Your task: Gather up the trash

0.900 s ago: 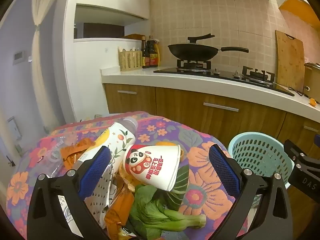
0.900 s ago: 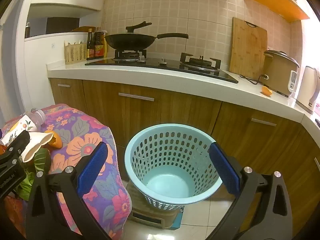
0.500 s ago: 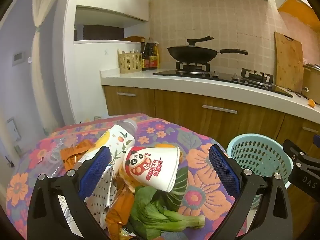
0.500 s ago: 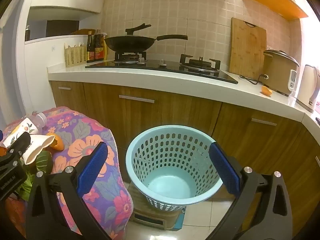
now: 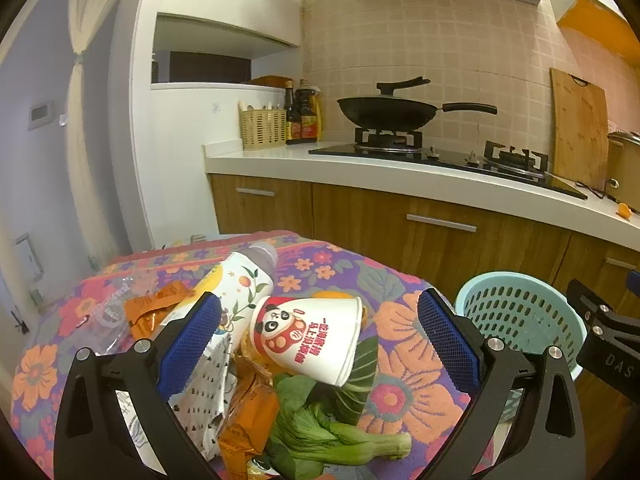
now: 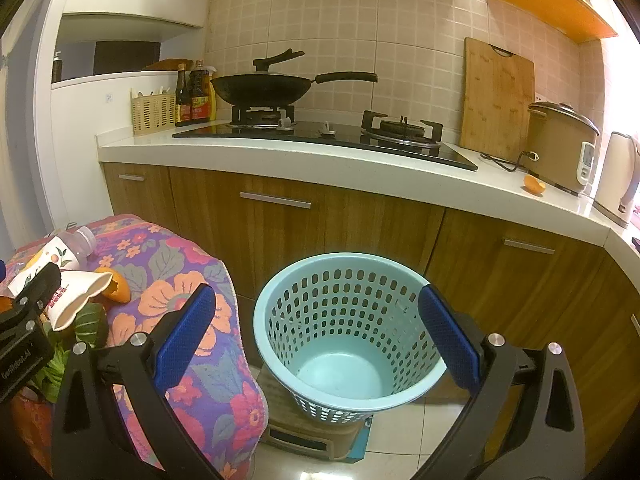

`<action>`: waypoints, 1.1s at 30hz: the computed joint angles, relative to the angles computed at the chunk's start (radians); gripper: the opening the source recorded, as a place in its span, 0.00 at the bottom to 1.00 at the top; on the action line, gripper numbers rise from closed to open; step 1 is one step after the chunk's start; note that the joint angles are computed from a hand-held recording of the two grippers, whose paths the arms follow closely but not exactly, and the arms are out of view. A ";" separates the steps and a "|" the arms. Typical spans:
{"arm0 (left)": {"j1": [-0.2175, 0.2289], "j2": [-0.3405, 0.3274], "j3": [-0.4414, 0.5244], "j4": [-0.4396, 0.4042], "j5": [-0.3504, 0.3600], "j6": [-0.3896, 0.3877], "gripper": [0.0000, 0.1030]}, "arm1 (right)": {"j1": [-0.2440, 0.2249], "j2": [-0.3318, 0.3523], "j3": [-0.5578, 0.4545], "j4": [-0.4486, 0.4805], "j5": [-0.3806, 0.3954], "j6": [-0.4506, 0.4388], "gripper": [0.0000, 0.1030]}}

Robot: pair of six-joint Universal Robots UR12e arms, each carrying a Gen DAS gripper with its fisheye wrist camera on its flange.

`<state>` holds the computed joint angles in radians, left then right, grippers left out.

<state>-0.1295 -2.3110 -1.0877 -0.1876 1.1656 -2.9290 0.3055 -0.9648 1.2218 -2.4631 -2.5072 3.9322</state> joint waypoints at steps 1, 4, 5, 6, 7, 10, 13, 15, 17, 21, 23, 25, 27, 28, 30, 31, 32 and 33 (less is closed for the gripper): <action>0.000 0.000 0.000 -0.002 -0.003 0.003 0.93 | 0.000 0.000 0.000 0.000 0.000 0.000 0.94; -0.003 0.000 -0.004 0.010 0.009 0.011 0.93 | 0.000 0.000 -0.001 0.002 -0.003 -0.005 0.94; -0.003 -0.001 -0.003 0.008 0.008 0.012 0.93 | 0.000 0.000 -0.002 0.005 -0.004 -0.005 0.94; -0.003 -0.001 0.000 0.002 0.005 0.012 0.93 | 0.001 0.002 -0.005 0.009 -0.006 -0.006 0.94; -0.003 -0.001 0.000 -0.002 0.002 0.013 0.93 | 0.001 0.003 -0.006 0.007 -0.006 -0.009 0.94; -0.001 -0.003 0.002 -0.007 -0.005 0.017 0.93 | 0.001 0.004 -0.008 0.009 -0.006 -0.007 0.94; -0.001 -0.004 0.003 -0.006 -0.003 0.015 0.93 | 0.002 0.005 -0.009 0.012 -0.008 -0.005 0.94; 0.001 -0.005 0.003 -0.005 -0.008 0.007 0.93 | 0.002 0.004 -0.007 0.008 -0.007 -0.007 0.94; 0.002 -0.006 0.004 -0.005 -0.010 0.003 0.93 | 0.001 0.004 -0.006 0.006 -0.008 -0.008 0.94; 0.003 -0.007 0.005 -0.006 -0.014 0.003 0.93 | 0.001 0.004 -0.008 0.009 -0.007 -0.007 0.94; 0.003 -0.006 0.003 -0.004 -0.012 0.004 0.93 | 0.002 0.005 -0.008 0.008 -0.007 -0.007 0.94; 0.003 -0.006 0.002 -0.003 -0.012 0.004 0.93 | 0.002 0.004 -0.007 0.008 -0.006 -0.007 0.94; 0.003 -0.006 0.002 -0.002 -0.014 0.004 0.93 | 0.002 0.004 -0.009 0.012 -0.005 -0.006 0.94; 0.004 -0.007 0.004 -0.003 -0.016 0.004 0.93 | 0.002 0.004 -0.010 0.014 -0.003 -0.005 0.94; 0.004 -0.009 0.006 -0.003 -0.015 0.005 0.93 | 0.001 0.005 -0.011 0.013 0.000 -0.005 0.94; 0.004 -0.008 0.006 -0.002 -0.015 0.005 0.93 | 0.001 0.005 -0.011 0.013 0.000 -0.005 0.94; 0.004 -0.008 0.006 -0.002 -0.015 0.005 0.93 | 0.001 0.005 -0.011 0.013 0.000 -0.006 0.94; 0.004 -0.008 0.005 -0.003 -0.015 0.005 0.93 | 0.001 0.004 -0.010 0.014 0.000 -0.006 0.94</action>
<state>-0.1259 -2.3190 -1.0823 -0.1908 1.1507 -2.9244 0.3066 -0.9604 1.2114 -2.4494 -2.5072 3.9263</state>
